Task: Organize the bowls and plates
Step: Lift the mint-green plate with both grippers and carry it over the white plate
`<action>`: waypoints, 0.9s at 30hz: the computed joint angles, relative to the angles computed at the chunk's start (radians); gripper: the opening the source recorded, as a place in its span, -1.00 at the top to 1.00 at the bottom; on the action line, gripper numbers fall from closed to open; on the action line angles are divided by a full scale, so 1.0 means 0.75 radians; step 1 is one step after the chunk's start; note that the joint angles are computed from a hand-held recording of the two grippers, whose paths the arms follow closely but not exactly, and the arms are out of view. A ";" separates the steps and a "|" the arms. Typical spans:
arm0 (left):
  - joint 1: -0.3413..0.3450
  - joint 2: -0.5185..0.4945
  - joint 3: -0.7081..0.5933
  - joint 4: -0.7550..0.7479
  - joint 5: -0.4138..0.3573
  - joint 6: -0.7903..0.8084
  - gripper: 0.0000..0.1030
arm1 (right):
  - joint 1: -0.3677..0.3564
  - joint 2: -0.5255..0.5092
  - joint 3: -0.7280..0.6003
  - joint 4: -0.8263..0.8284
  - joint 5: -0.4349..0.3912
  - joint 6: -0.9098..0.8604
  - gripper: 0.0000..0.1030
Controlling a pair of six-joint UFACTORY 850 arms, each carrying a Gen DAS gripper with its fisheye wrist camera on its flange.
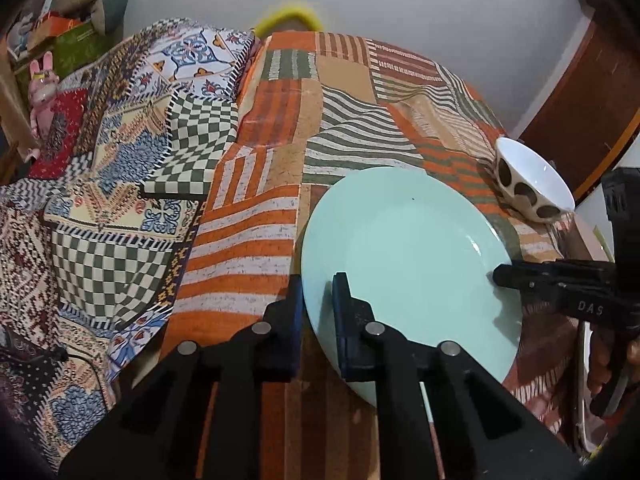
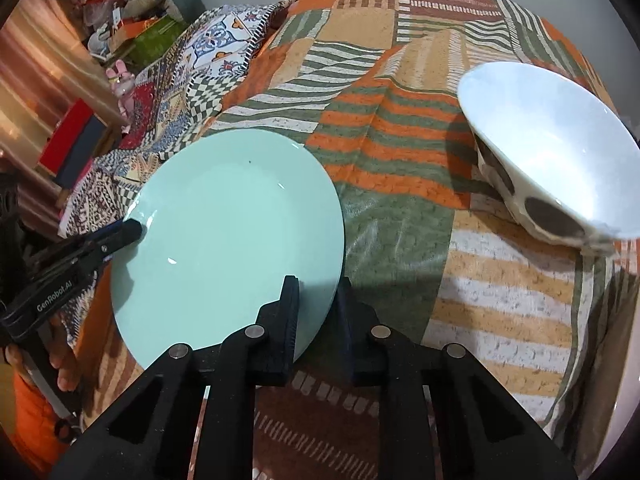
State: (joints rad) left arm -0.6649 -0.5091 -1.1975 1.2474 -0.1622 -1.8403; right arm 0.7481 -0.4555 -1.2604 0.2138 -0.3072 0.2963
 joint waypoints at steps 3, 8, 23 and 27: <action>-0.033 0.048 0.036 0.149 -0.046 -0.151 0.75 | 0.017 0.043 0.040 -0.079 0.043 0.084 0.68; -0.084 0.141 0.086 0.299 -0.116 -0.314 0.75 | 0.040 0.153 0.115 -0.290 0.113 0.302 0.68; -0.317 0.355 0.125 0.263 -0.319 -0.286 0.74 | 0.151 0.578 0.413 -1.425 0.127 1.454 0.68; -0.400 0.363 0.115 0.239 -0.381 -0.269 0.74 | 0.173 0.691 0.524 -1.597 0.127 1.692 0.68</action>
State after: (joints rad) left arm -0.9647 -0.2371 -1.1114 1.4269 -0.4478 -2.0422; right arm 0.8778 0.0630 -0.8675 -0.9841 -0.2122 1.5654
